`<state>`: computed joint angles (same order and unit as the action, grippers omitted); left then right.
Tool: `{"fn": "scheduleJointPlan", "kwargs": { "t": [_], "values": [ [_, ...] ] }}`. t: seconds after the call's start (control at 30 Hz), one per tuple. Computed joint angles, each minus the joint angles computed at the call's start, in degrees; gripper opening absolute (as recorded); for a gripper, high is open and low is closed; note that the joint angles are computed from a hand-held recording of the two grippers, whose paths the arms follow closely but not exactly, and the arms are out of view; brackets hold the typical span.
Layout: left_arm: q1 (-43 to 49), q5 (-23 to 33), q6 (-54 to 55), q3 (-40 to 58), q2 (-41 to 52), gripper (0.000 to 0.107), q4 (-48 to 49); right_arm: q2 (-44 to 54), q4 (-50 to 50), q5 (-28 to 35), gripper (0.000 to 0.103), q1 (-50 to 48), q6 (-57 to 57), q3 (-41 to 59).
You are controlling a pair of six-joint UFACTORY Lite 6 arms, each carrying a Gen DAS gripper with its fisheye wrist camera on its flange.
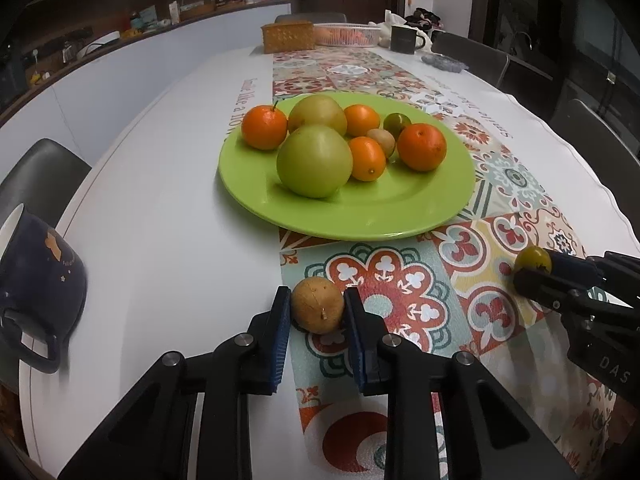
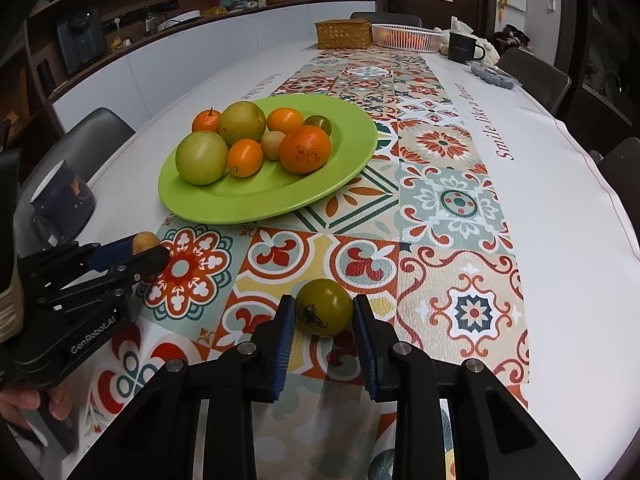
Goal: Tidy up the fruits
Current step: 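Grasp the small brown fruit with the left tool while the right tool grasps the dark green fruit, then carry the brown and dark green fruits onto the plate and open both tools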
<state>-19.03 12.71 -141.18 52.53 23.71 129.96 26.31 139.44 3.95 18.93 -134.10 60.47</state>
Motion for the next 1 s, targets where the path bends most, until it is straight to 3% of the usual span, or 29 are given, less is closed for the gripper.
{"fn": "scheduleJointPlan", "kwargs": {
  "t": [0.17, 0.53, 0.77, 1.0],
  "values": [
    [-1.2, -0.2, 2.6, -2.2, -3.6, 0.027, -3.6, -2.1, -9.5, 1.3, 0.03, -0.3, 9.3, -1.5],
    [-4.7, 0.9, 16.7, -8.5, -15.8, 0.027, -21.0, -11.2, -18.7, 2.4, 0.03, -0.3, 17.7, -6.5],
    [-8.4, 3.6, 27.9, -11.1, -22.7, 0.027, -34.3, -18.9, -25.4, 2.8, 0.03, -0.4, 23.4, -10.6],
    [-12.1, 6.8, 35.4, -12.3, -28.2, 0.027, -43.6, -25.1, -38.2, 3.4, 0.03, -1.3, 35.4, -13.2]
  ]
}}
